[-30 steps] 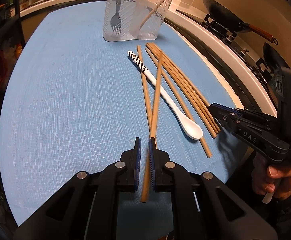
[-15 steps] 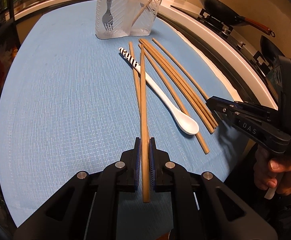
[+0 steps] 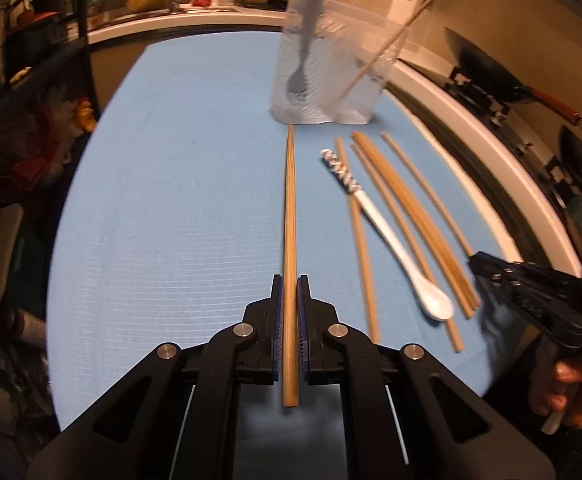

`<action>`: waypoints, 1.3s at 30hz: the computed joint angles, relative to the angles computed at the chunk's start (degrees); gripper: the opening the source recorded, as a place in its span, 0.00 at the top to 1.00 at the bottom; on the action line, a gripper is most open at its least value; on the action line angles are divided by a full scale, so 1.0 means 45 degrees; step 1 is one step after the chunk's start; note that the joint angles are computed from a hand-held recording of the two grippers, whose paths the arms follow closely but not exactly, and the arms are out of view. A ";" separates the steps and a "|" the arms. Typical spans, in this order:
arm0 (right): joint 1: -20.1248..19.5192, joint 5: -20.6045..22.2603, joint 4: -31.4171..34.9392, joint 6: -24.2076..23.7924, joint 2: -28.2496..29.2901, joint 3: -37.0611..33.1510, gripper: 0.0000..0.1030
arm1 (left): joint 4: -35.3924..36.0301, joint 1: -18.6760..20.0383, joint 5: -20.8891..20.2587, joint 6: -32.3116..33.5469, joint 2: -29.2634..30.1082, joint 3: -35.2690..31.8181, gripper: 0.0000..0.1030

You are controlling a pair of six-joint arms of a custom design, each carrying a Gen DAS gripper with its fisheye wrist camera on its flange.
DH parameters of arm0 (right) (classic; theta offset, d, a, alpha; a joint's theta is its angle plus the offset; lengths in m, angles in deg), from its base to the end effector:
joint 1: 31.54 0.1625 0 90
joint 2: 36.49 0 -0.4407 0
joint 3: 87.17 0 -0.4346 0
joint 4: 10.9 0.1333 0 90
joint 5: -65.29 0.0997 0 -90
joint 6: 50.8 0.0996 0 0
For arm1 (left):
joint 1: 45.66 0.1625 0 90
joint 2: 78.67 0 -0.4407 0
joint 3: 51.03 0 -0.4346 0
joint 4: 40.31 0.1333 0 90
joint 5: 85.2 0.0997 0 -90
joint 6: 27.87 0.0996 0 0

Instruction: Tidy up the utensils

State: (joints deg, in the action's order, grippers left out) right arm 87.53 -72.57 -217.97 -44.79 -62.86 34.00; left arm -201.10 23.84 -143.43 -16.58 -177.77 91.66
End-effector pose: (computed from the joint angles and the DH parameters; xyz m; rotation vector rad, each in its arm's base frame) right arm 0.2833 -0.3872 -0.0989 0.2686 -2.3435 0.7553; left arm 0.0435 -0.4139 0.2683 0.5294 2.4998 -0.6730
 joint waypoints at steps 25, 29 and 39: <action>0.0197 -0.0515 0.0365 0.0538 -0.0081 0.0188 0.91 | -0.2358 -0.0761 0.2545 -0.1044 -0.0236 0.1736 0.83; 0.0355 -0.0900 0.0434 0.0475 0.0077 0.0071 0.92 | -0.3079 -0.1032 0.3094 -0.1016 0.0031 0.1984 0.85; 0.0397 -0.0943 0.0365 0.0459 0.0145 0.0037 0.95 | -0.3110 -0.0881 0.3008 -0.1113 0.0005 0.1904 0.93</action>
